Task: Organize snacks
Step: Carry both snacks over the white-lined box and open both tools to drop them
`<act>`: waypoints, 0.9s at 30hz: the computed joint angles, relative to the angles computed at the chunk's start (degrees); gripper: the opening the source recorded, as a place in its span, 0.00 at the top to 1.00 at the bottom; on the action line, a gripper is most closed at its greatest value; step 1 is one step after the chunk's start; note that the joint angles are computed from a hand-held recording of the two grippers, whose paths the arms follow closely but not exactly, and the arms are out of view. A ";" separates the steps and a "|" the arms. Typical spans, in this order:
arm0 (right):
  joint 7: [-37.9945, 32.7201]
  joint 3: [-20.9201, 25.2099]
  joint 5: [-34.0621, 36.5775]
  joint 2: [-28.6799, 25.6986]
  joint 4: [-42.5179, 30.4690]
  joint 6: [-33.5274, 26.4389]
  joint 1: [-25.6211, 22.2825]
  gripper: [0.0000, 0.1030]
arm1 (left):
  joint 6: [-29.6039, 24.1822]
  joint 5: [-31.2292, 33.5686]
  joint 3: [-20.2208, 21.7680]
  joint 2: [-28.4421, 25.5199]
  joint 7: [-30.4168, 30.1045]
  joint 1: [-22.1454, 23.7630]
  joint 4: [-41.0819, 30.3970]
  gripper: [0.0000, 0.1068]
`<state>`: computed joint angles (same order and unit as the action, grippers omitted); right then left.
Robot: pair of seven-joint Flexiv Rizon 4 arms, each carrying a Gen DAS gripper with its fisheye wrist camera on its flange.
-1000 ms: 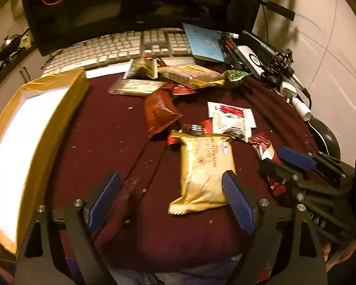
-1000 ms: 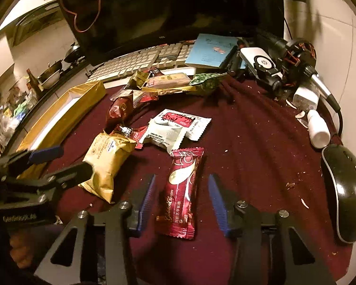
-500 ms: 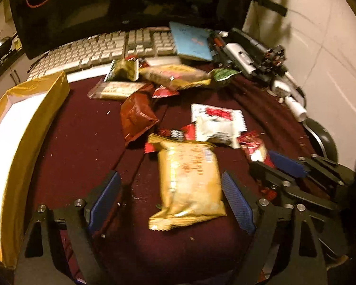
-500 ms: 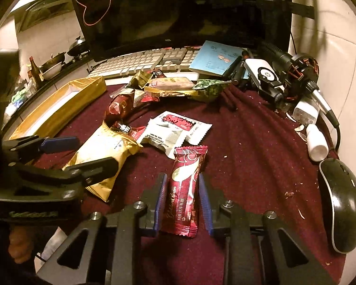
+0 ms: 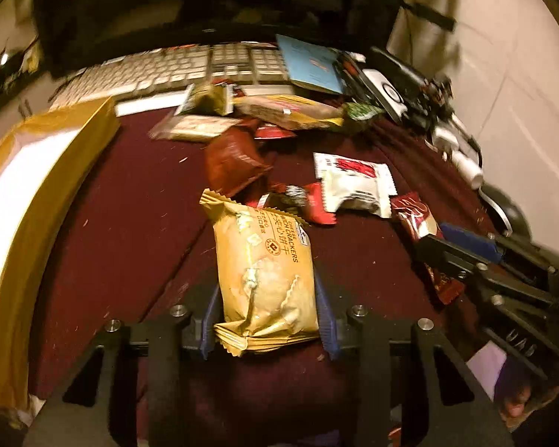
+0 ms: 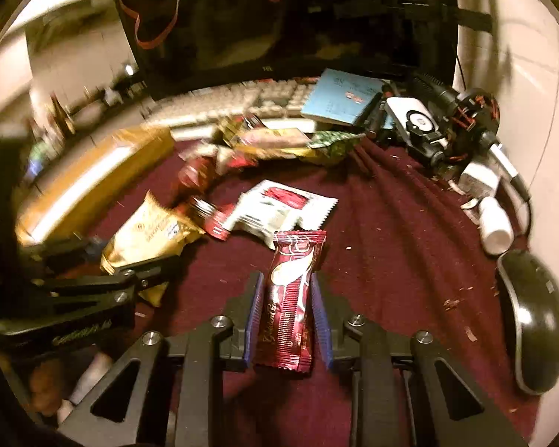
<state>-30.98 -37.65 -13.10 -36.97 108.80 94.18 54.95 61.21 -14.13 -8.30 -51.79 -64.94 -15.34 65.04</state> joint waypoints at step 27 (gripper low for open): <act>8.50 -1.26 -5.07 -1.22 -1.36 7.67 2.61 0.74 | 14.96 -21.51 -16.23 9.04 12.41 14.36 19.29 0.62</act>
